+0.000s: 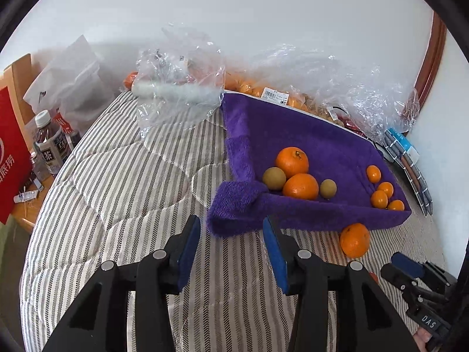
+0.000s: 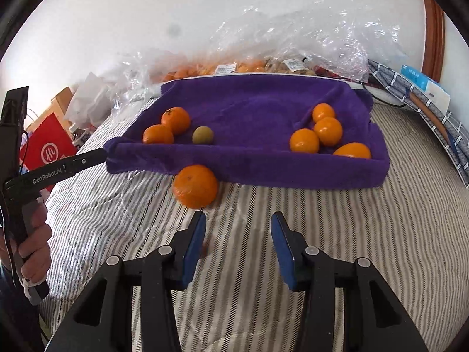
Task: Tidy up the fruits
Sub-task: 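Grasp the small red fruit with the right tool while the left tool grasps an orange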
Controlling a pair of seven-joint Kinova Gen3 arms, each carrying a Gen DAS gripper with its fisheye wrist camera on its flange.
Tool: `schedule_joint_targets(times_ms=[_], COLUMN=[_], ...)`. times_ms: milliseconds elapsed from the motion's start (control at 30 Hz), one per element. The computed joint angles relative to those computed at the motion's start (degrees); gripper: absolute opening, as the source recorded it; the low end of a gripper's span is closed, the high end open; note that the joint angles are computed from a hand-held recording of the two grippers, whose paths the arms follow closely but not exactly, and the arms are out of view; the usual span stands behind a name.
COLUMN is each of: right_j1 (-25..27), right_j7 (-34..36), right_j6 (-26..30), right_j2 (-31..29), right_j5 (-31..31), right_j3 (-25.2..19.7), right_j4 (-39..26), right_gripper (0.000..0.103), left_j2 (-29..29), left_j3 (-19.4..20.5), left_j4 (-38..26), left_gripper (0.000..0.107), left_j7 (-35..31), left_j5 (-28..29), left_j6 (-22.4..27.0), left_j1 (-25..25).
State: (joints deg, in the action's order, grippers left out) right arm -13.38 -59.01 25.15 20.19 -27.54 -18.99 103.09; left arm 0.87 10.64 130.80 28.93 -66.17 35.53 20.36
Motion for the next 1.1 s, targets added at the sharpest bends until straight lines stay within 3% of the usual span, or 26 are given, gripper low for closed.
schedule_joint_targets(times_ms=[367, 500, 767, 1033, 1100], right_j1=[-4.4, -4.0, 1.1, 5.0, 6.1], right_j7=[-1.0, -2.0, 0.8, 2.7, 3.0], right_j6=[-1.6, -2.0, -3.4, -4.7, -5.0], right_j2=[0.3, 0.6, -0.8, -2.2, -2.0], right_j5=[2.7, 3.5, 1.0, 0.3, 0.0], right_j3=[0.4, 0.1, -1.0, 0.8, 0.7], right_j4=[2.2, 2.1, 3.5, 4.6, 4.8], right_gripper=[0.037, 0.024, 0.024, 0.024, 0.024], left_j2=[-0.6, 1.4, 3.9, 7.4, 8.7], left_j3=[1.7, 1.6, -0.3, -3.7, -4.5], left_j4=[0.3, -1.5, -3.9, -6.7, -8.0], left_gripper=[0.044, 0.044, 0.044, 0.045, 0.049], left_j7=[-1.4, -2.8, -5.3, -8.4, -9.2], left_j5=[2.4, 2.9, 3.1, 0.9, 0.7], left_j6=[0.9, 2.7, -0.9, -10.7, -11.7], left_j1=[0.8, 2.2, 3.7, 5.7, 6.9])
